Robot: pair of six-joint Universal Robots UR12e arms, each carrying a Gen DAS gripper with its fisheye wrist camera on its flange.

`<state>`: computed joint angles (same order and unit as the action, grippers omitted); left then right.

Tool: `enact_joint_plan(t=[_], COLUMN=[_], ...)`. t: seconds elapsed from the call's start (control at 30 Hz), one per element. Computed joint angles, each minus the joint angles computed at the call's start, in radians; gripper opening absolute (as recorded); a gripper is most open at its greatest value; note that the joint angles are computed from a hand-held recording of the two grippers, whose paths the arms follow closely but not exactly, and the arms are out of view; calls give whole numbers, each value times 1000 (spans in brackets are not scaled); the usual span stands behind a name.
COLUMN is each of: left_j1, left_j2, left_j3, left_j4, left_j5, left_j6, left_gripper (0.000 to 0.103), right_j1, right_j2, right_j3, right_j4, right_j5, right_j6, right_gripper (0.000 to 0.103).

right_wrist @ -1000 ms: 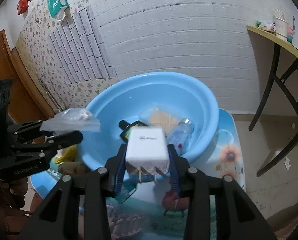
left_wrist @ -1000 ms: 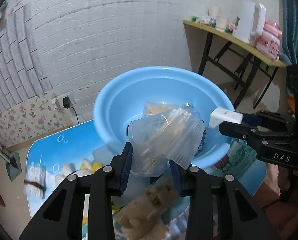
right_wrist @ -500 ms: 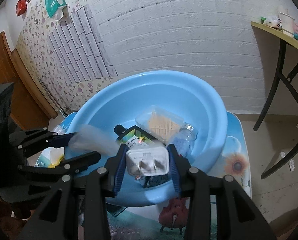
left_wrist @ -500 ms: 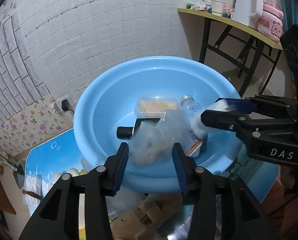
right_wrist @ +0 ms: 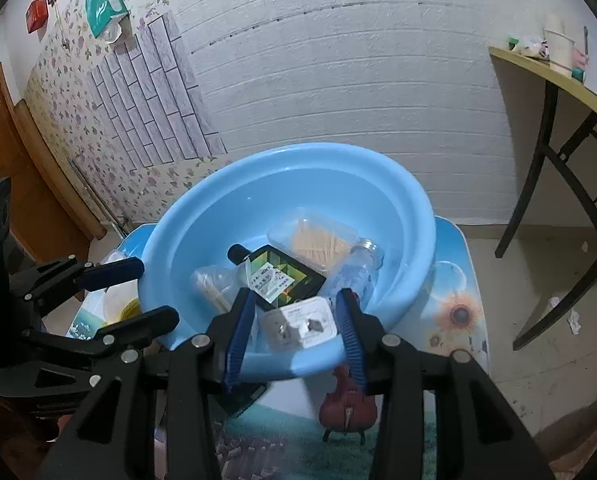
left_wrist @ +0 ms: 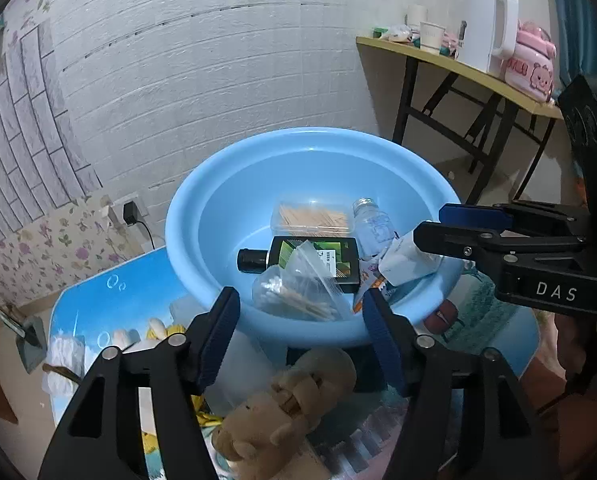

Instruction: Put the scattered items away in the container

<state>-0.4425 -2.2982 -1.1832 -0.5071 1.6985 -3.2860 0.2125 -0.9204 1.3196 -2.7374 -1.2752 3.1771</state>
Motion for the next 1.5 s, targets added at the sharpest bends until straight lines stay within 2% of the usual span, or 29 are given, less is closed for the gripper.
enact_joint_plan(t=[0.37, 0.5, 0.67, 1.03, 1.33, 1.37, 1.43, 1.5], left_j1=[11, 20, 29, 44, 61, 63, 68, 73], left_j2=[53, 81, 108, 148, 159, 160, 162, 162], left_j3=[-111, -172, -237, -340, -366, -367, -371, -372], left_j4=[85, 117, 141, 196, 222, 223, 227, 230], left_j5=[9, 11, 16, 13, -15, -16, -17, -17], left_j6=[-47, -73, -103, -156, -140, -139, -139, -142], left_gripper=[65, 72, 72, 77, 77, 78, 78, 78], right_j1=[21, 30, 41, 65, 81, 81, 80, 77], right_j2=[-32, -41, -47, -47, -29, -27, -23, -19], right_j3=[37, 51, 61, 56, 32, 29, 23, 18], right_j4=[-2, -5, 3, 100, 155, 161, 168, 176], right_j5=[-53, -81, -119, -110, -103, -97, -76, -39], right_j6=[-27, -38, -57, -92, -81, -74, -58, -39], right_gripper=[42, 42, 42, 42, 42, 44, 57, 59])
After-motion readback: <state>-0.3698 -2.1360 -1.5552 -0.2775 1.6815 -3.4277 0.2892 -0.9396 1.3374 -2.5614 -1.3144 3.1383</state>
